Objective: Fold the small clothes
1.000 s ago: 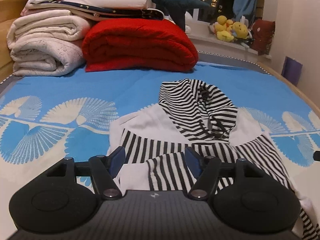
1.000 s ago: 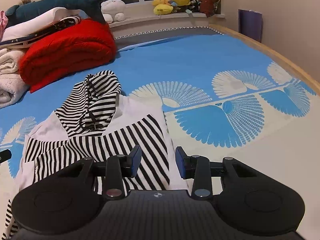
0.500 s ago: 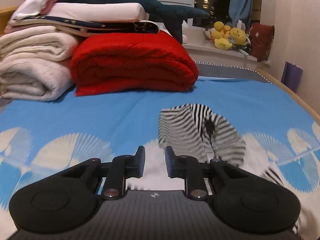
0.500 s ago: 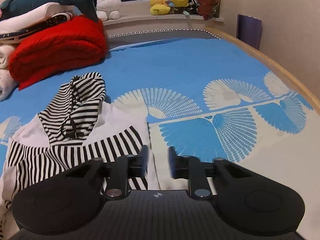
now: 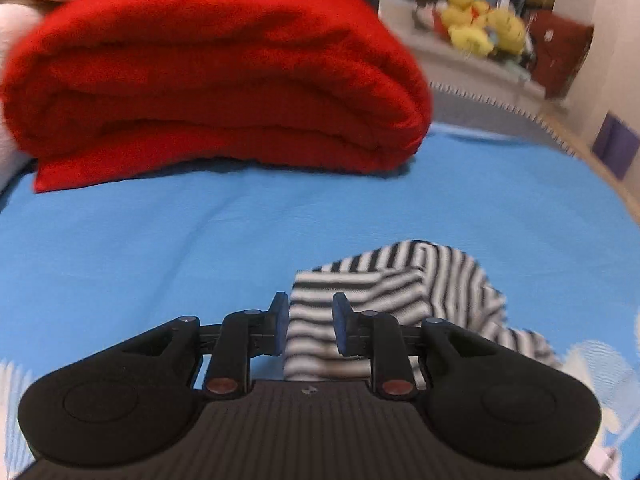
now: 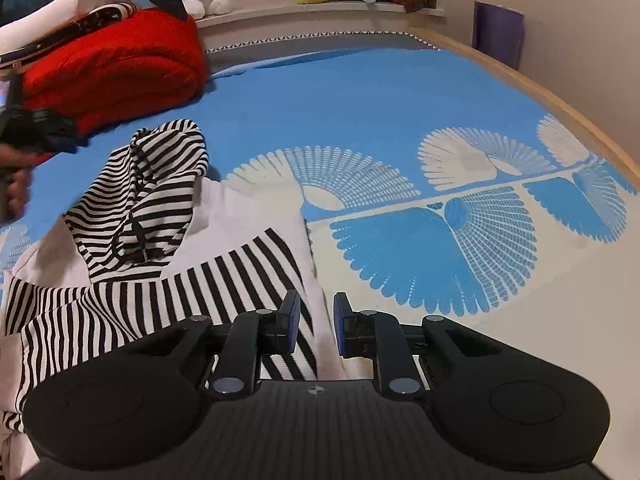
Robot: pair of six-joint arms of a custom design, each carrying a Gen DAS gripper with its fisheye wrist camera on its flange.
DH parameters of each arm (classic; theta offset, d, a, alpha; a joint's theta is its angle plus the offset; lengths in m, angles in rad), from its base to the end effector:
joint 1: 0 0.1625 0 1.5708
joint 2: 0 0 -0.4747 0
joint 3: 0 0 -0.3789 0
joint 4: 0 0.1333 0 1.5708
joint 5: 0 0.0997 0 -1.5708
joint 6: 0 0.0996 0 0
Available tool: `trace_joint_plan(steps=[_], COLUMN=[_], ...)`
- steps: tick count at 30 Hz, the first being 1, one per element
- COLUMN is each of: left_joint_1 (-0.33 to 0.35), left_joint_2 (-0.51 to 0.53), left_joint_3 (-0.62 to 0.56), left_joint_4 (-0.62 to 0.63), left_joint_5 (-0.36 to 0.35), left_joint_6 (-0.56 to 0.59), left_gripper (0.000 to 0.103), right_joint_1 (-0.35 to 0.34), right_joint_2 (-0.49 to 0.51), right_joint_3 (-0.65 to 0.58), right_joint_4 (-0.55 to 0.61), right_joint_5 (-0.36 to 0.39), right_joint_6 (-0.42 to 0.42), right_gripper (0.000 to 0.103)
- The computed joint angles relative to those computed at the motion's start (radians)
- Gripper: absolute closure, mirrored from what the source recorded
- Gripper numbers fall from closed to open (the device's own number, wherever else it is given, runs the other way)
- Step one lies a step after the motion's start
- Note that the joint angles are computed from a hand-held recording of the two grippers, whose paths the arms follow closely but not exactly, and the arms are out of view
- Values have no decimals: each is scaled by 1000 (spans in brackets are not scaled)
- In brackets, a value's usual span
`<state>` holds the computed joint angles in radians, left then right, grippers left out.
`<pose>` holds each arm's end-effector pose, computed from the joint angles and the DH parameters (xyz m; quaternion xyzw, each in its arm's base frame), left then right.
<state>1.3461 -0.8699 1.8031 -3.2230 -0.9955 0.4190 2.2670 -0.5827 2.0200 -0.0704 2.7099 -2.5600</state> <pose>0.0353 -0.6869 0.2236 0.1893 0.8831 -0.3100 0.2970 0.2622 -0.2469 -0.0128 -0.0068 -0.8395 0.3887 0.3795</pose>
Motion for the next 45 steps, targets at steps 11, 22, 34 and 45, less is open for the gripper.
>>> trace_joint_plan(steps=[11,22,34,45], left_joint_1=[70,14,-243,-135], left_joint_2=[142,58,-875,-1119], left_joint_3=[-224,-116,747,857], left_joint_4=[122,138,419,515], left_joint_5=[-48,-69,-338,-112], left_joint_6=[-126,76,330,-633], left_gripper=[53,100,99,68], right_joint_1=[-36,-28,91,55], right_joint_2=[41,18,-98,-180], right_joint_3=[-17,-9,37,135], right_joint_4=[37,74,21,-128], right_joint_5=[-8,7,59,-202], right_joint_6=[39,86,164,211], right_gripper=[84,84,84,64])
